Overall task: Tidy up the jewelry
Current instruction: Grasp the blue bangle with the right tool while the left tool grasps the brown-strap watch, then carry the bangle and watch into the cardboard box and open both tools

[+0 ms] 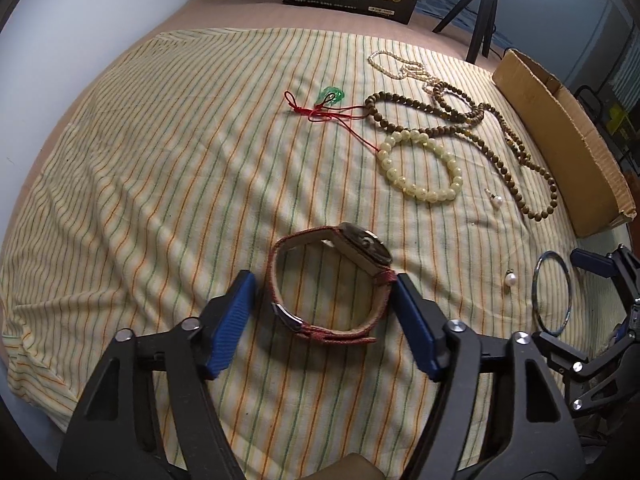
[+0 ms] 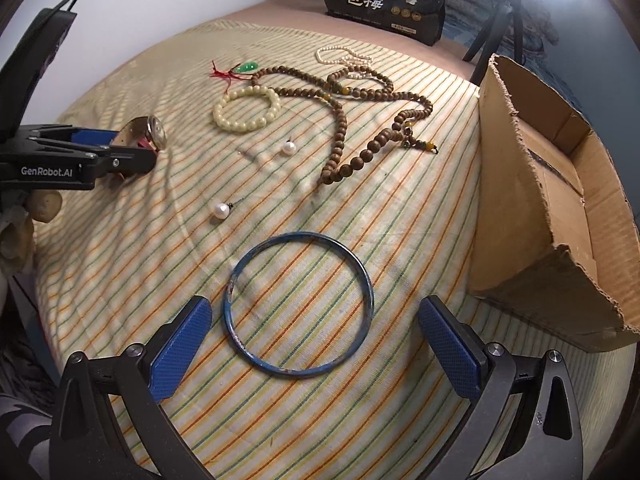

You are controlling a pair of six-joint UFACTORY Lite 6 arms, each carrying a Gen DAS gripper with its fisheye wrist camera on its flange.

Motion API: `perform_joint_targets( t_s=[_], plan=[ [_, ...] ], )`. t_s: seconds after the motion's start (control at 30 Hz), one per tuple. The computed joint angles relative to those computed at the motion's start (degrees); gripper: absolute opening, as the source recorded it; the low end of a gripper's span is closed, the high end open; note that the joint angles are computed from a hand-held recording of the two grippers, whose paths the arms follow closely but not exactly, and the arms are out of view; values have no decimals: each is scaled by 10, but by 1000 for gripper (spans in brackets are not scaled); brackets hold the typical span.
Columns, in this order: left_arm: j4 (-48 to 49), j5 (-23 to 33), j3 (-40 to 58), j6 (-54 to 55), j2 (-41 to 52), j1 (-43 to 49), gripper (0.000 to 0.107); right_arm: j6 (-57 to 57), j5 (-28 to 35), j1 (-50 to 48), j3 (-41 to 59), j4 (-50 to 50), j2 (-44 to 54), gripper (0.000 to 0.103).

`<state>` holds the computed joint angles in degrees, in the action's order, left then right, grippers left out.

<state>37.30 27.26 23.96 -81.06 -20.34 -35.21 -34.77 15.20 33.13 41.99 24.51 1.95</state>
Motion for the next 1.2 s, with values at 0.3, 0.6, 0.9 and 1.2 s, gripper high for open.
perform_joint_targets(
  t_s=[0.3, 0.6, 0.9, 1.2],
  plan=[
    [-1, 0, -3, -6, -13, -3, 61, -12, 8, -3, 8, 2, 7, 101],
    [24, 27, 2, -40, -22, -31, 60, -94, 47, -30, 11, 82, -8, 72],
    [59, 97, 30, -83, -38, -98, 60, -122, 71, -53, -22, 113, -84, 72],
    [75, 138, 103, -92, -39, -135, 60, -144, 140, -131, -19, 121, -194, 72]
  ],
)
